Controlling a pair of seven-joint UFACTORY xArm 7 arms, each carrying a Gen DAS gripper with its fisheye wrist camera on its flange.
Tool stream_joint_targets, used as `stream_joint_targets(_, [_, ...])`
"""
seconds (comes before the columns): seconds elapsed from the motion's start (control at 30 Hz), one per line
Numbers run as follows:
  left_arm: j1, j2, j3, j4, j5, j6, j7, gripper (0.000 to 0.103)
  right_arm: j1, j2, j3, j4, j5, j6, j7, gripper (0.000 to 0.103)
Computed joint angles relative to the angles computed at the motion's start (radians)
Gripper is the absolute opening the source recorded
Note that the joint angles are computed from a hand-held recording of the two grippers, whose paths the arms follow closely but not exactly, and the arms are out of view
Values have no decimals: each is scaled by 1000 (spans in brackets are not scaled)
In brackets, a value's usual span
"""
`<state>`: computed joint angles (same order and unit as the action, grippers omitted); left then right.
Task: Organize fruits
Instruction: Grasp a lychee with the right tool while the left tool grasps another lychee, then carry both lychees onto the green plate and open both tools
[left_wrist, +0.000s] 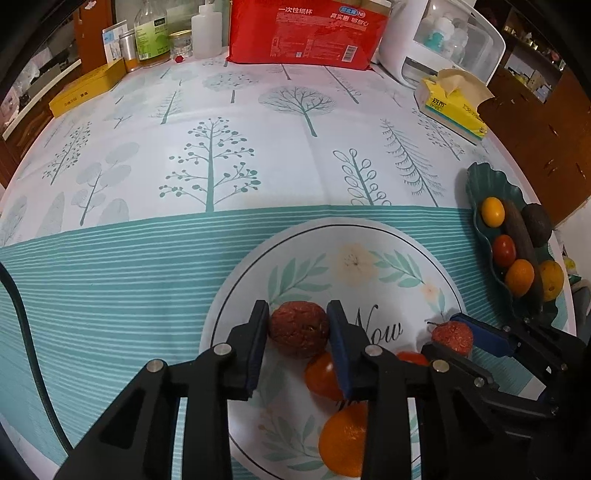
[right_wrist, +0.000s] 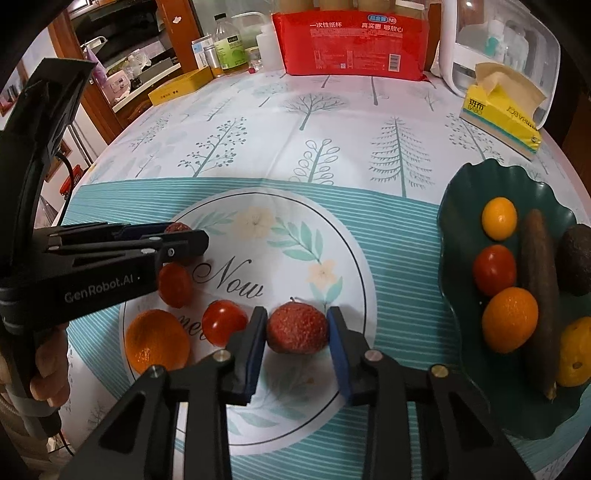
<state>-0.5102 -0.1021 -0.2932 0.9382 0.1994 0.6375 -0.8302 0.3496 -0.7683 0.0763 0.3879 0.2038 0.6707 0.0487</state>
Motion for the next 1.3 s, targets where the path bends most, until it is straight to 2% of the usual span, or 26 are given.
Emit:
stream_joint_targets(0.37, [0,-113,-39,5,41,79,-43,30,6,-117,10,-22,-7,63,22,33])
stream_joint_targets(0.6, [-28,-88,-79,123,27,117,-40,30,-29,-287,-30,-24,-16,174,26,33])
stream_joint_targets(0.8, [-79,41,-97,350,87,169,-50,30,-148,-382,-109,48,-52,277,-8,33])
stream_joint_targets(1.03, [-232,330,-59,778,273,323,-83,30,-306,-299,-218,207,-114,267,-118,33])
stream_joint_targets(1.2, [-323,558,-8,1035,252,390,-28,30,-381,-211,-261,239,-118,221,-176,33])
stream_joint_targets(1.3, [-350,658,22,1119,204,408,-2,30,-400,-183,-277,213,-91,217,-201,33])
